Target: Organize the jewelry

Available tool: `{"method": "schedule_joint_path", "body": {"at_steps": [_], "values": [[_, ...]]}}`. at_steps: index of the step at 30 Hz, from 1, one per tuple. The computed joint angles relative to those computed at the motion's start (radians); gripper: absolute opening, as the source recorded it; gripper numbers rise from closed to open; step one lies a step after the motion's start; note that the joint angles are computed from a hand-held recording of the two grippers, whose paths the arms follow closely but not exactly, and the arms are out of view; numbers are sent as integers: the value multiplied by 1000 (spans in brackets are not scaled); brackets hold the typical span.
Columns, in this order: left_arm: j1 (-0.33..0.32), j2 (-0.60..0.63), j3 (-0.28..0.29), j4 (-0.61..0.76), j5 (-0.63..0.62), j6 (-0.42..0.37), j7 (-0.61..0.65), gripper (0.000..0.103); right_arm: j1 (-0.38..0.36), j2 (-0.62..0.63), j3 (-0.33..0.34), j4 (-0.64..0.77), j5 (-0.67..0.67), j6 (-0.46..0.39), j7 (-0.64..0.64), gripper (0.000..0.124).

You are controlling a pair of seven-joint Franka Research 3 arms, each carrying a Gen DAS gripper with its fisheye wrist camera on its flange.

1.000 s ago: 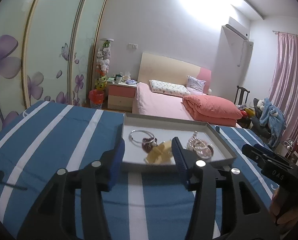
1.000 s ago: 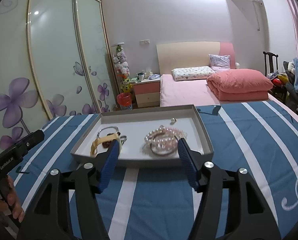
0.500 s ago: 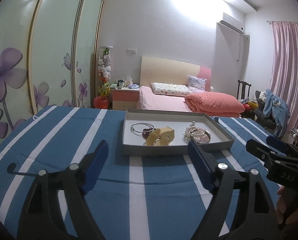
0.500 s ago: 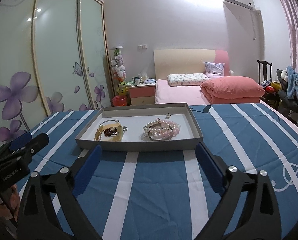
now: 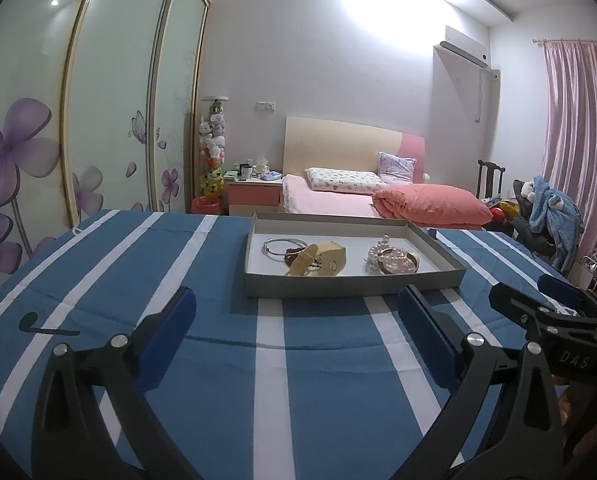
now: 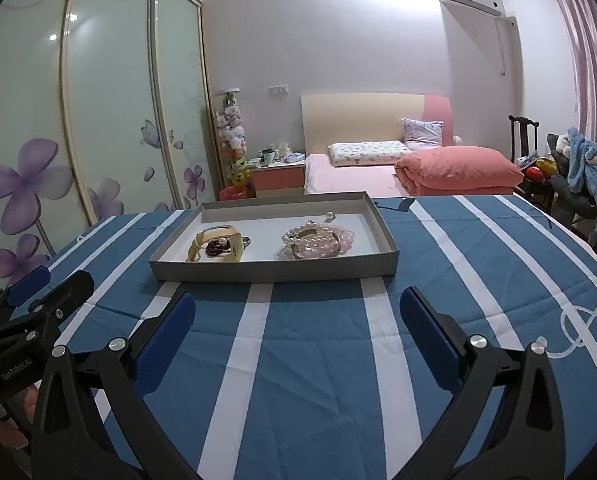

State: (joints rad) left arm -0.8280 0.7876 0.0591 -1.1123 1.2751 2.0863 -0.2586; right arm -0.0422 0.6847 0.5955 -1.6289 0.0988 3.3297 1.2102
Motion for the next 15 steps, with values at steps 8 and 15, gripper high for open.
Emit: {"method": "schedule_joint_path", "body": {"at_steps": [8, 15], "values": [[-19, -6, 4, -24, 16, -38, -17, 99, -6, -26, -17, -50, -20, 48, 38, 101], [-21, -10, -5, -34, 33, -54, -22, 99, -19, -30, -17, -69, -82, 64, 95, 101]]}}
